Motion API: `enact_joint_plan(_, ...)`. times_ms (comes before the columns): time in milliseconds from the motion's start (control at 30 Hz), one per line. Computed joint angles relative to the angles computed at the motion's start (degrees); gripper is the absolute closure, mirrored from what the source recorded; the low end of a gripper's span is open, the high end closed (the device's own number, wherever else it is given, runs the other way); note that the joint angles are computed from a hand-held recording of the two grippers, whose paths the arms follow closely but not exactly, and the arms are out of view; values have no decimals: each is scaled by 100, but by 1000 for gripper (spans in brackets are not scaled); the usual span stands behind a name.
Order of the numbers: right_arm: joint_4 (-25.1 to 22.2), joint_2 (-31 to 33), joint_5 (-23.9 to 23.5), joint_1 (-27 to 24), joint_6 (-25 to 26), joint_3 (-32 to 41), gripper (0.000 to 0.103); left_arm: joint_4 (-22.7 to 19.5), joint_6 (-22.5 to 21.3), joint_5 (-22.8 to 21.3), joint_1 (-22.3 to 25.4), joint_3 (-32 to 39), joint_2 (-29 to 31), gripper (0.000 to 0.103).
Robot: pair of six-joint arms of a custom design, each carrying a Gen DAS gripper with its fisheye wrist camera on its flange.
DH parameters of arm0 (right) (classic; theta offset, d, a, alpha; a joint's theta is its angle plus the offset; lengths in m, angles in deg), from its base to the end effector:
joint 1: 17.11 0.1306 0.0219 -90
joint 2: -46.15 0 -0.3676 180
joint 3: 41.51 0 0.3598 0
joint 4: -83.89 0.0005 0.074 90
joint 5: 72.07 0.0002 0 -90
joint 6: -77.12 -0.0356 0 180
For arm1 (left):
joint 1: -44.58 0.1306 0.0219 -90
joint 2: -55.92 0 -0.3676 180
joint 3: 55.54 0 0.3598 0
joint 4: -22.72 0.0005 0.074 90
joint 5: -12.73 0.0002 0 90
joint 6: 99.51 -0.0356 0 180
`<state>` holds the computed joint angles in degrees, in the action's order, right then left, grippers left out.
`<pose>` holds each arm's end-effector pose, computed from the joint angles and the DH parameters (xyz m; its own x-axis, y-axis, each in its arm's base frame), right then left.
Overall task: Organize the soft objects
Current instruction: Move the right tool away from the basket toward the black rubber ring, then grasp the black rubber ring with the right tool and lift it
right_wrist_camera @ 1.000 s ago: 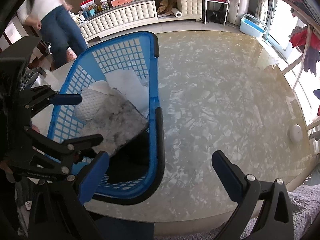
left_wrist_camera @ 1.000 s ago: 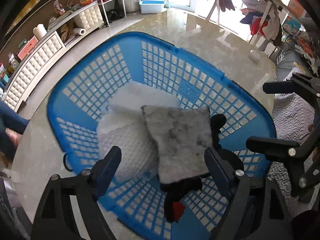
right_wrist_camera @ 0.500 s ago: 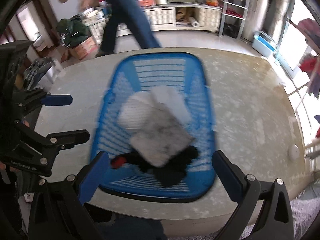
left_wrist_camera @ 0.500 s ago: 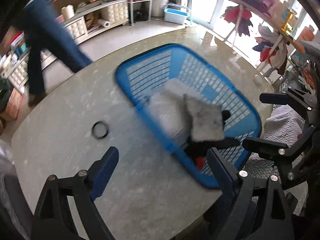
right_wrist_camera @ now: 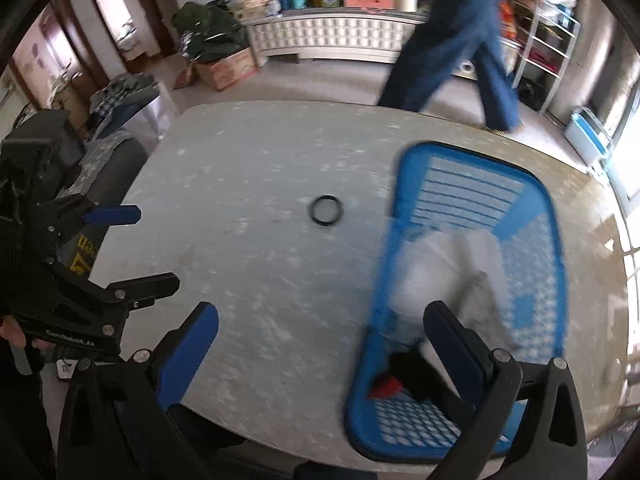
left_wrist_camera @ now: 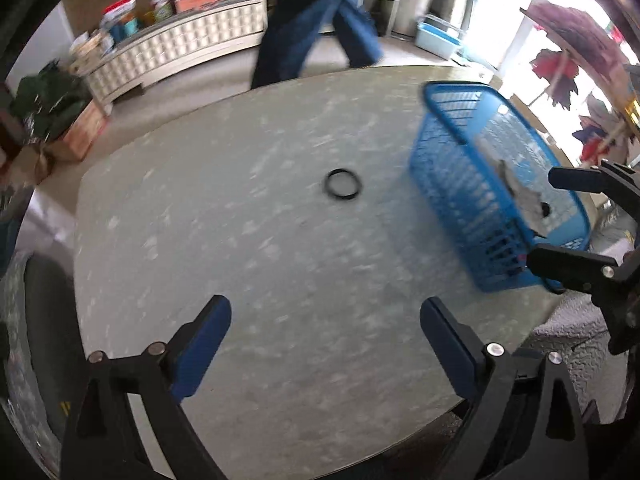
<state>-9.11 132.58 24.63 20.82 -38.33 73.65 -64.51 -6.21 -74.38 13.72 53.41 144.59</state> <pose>0.2882 0.2187 0.5718 -0.8868 -0.1500 -0.4372 -0.2098 0.9734 0.0917 0.3367 -0.2039 0.5219 -0.8190 0.4224 -0.3882 0.4829 0.8730 -0.0689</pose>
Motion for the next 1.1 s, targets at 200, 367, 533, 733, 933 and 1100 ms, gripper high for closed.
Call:
enact_joint_plan(200,95,699,-203,139,165,463,0,122,1,288,629,-432,-167,8)
enact_joint_plan(367,45,1316,-571,99,176,825,0,298,50,390,938,-622,-130,8)
enact_joint_plan(533,-21,1822,-814,-56,159,1052,0,514,50,445,1169,-748,67,8)
enact_joint_plan(733,-167,2220,-1099,-419,169,1218,0,828,67,377,1283,-706,438,8)
enact_joint_plan(933,-209,2622,-1402,-662,49,1462,3,991,146,451,1344,-563,755,8)
enact_joint_plan(1100,-238,2906,-1721,-809,-20,1556,17,1201,166,440,1358,-540,950,8)
